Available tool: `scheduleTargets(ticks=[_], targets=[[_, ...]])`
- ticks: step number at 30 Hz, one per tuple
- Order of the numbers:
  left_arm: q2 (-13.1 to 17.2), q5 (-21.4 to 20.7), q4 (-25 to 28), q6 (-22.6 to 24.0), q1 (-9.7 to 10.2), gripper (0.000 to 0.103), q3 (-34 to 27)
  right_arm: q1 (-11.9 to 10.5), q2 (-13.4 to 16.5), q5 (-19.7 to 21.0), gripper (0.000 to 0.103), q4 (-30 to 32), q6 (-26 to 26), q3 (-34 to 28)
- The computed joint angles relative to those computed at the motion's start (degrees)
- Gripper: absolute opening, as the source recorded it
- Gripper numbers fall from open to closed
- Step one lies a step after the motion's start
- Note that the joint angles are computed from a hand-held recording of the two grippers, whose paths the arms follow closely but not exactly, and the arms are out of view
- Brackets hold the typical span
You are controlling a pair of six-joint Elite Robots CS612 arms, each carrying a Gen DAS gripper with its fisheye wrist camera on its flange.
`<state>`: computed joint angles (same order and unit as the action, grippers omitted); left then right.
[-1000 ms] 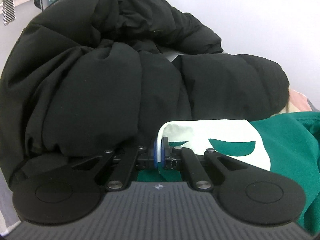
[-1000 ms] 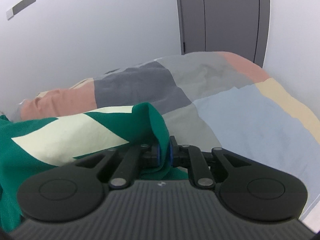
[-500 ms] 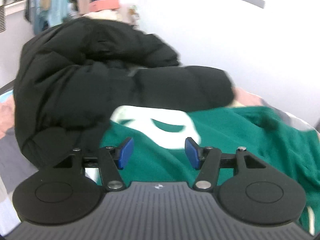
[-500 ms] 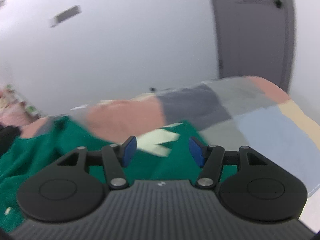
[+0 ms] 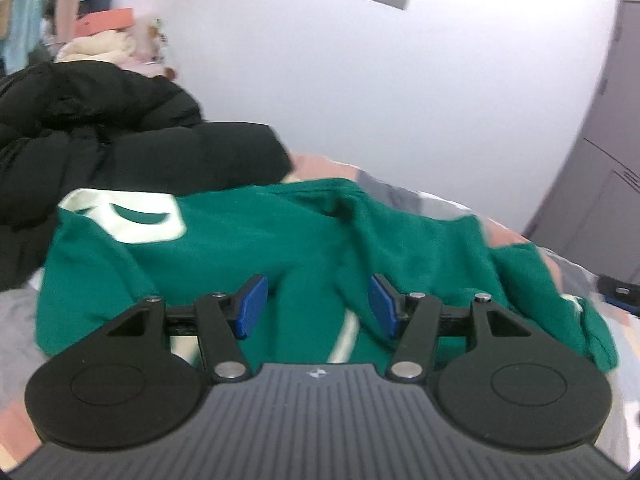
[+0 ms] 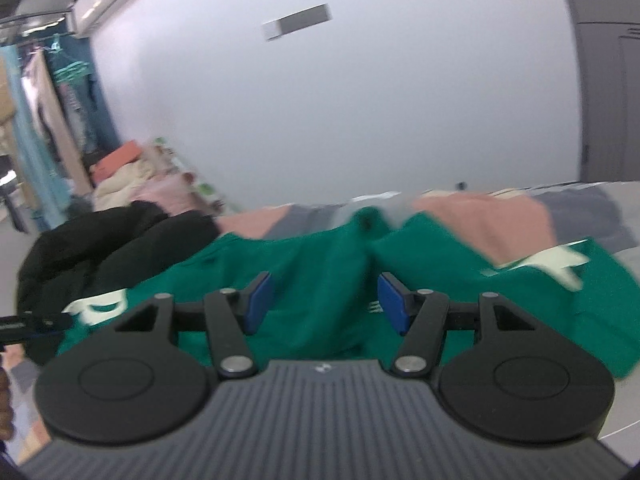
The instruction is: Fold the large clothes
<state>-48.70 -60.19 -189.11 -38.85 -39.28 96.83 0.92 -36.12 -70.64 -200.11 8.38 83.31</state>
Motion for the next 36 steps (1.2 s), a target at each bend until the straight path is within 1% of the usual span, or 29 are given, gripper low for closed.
scheduleTargets(ticks=[2,4,6,8,10,12,14,15,17,19,22,24,26,27,28,29,30,31,33,35,36], targets=[[0.05,-0.04,-1.53,0.9,-0.96,0.062,0.15,0.54,0.28,1.21,0.061,0.43,0.24,-0.18],[0.26,0.78,-2.4,1.98,-1.74,0.062,0.29,1.03,0.54,2.6,0.061,1.46,0.76,-0.35],[0.62,1.6,-3.19,2.81,-2.5,0.062,0.49,1.63,0.72,3.26,0.061,2.74,0.99,-0.39],[1.44,1.75,-4.95,2.62,-2.88,0.062,0.58,2.21,1.02,3.57,0.061,3.68,0.1,-0.58],[2.26,0.99,-5.39,2.65,-2.52,0.063,0.47,3.19,1.73,2.67,0.066,4.33,-1.46,-1.23],[2.94,1.53,-5.62,2.24,-2.3,0.063,0.48,3.81,2.64,2.14,0.085,4.36,-2.28,-1.92],[3.32,2.32,-4.67,1.46,-1.98,0.064,0.54,4.47,3.75,1.33,0.086,4.41,-3.63,-2.94],[3.51,1.75,-4.3,1.19,-1.54,0.065,0.52,4.84,4.15,0.78,0.086,5.1,-4.53,-3.33],[3.93,1.13,-4.15,0.84,-0.97,0.071,0.5,5.4,5.52,0.04,0.086,8.23,-5.51,-5.47],[4.38,0.92,-4.45,0.33,-0.43,0.074,0.42,6.02,6.99,-1.29,0.086,11.62,-5.27,-7.88],[4.61,-0.97,-4.88,-1.65,0.2,0.078,0.62,6.97,9.68,-3.85,0.086,13.7,-5.77,-11.66],[4.78,-1.74,-5.8,-2.28,0.29,0.079,0.94,7.45,11.41,-5.76,0.085,15.6,-4.87,-14.67],[5.48,-0.57,-7.42,-1.47,0.07,0.081,0.91,7.56,13.35,-6.66,0.085,17.29,-2.0,-18.28],[5.88,0.27,-7.69,-0.94,0.05,0.081,0.68,7.66,14.29,-7.24,0.086,17.42,-1.36,-20.08],[6.29,1.05,-7.73,-0.46,0.05,0.081,0.36,7.81,14.98,-8.04,0.084,17.78,-1.38,-21.67],[6.67,1.61,-7.62,-0.21,0.14,0.081,-0.02,8.01,15.79,-9.13,0.078,18.95,-1.89,-23.86],[7.06,1.49,-7.49,-0.38,0.44,0.081,-0.46,8.1,16.49,-9.55,0.067,20.47,-2.49,-25.99],[7.46,0.81,-7.81,-0.61,0.83,0.081,-0.9,8.17,17.24,-9.75,0.062,22.14,-3.2,-28.21],[8.41,-0.76,-8.61,-1.48,1.75,0.081,-1.87,8.26,18.92,-10.43,0.037,27.64,-5.2,-33.96],[9.37,-1.74,-8.76,-3.22,2.68,0.081,-2.92,8.53,21.39,-12.27,0.029,32.84,-7.06,-41.4],[9.94,-2.28,-8.97,-4.46,3.2,0.081,-3.51,8.71,22.75,-13.75,0.027,34.94,-7.6,-45.25]])
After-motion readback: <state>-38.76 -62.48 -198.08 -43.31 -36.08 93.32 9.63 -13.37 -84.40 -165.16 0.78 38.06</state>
